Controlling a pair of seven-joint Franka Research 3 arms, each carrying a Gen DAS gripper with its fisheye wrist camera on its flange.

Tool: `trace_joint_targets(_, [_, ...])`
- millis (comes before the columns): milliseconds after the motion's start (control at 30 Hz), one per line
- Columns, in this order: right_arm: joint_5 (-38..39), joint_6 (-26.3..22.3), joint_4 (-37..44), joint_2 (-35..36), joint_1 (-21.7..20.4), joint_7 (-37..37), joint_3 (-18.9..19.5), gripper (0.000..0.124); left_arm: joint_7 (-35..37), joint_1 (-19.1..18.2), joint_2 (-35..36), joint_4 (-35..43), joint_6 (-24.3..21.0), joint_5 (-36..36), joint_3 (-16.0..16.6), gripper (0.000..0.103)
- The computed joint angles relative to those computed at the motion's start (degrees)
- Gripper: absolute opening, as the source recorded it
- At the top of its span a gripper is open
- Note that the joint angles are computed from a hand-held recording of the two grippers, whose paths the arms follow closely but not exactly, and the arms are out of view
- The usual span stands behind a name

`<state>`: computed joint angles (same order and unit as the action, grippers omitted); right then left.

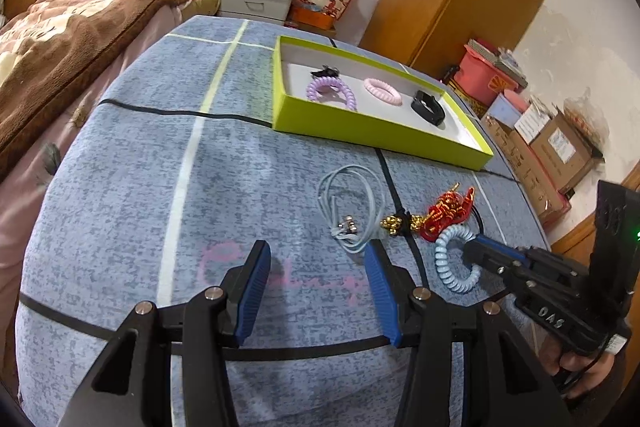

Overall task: Organize jewelry
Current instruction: 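Lower the left gripper and close it on the grey cable bundle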

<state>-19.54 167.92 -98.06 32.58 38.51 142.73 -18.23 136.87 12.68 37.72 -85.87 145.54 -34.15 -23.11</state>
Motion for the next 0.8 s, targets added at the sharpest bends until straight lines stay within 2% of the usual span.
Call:
trace_joint_targets(233, [-0.9, 4.0, -4.3, -2.3, 3.1, 3.8, -4.0, 0.01, -1.8, -2.5, 0.6, 0.9, 0.5, 3.5, 0.9, 0.051])
trace_joint_targets(367, [-0.6, 5.2, -5.5, -2.8, 4.0, 4.2, -5.4, 0.01, -3.4, -4.7, 0.5, 0.2, 4.4, 7.5, 2.1, 0.051])
trace_joint_targets(467, [0.1, 6.2, -6.1, -3.0, 4.5, 4.2, -6.1, 0.01, -5.1, -5.0, 1.2, 0.8, 5.7, 9.5, 1.8, 0.051])
trace_joint_targets(533, [0.6, 7.0, -6.7, -3.1, 5.0, 4.1, -6.8, 0.01, -5.6, -5.8, 0.8, -0.3, 8.3, 11.9, 2.2, 0.051])
trace_joint_targets(700, [3.0, 7.8, -6.9, -2.8, 5.2, 2.2, -7.0, 0.01, -6.9, -5.2, 0.8, -1.3, 10.2, 15.3, 1.1, 0.051])
trace_joint_targets(800, [4.6, 8.4, -7.1, -2.7, 5.3, 0.7, -7.1, 0.01, -7.4, -4.6, 0.7, -1.8, 10.9, 16.4, 0.5, 0.038])
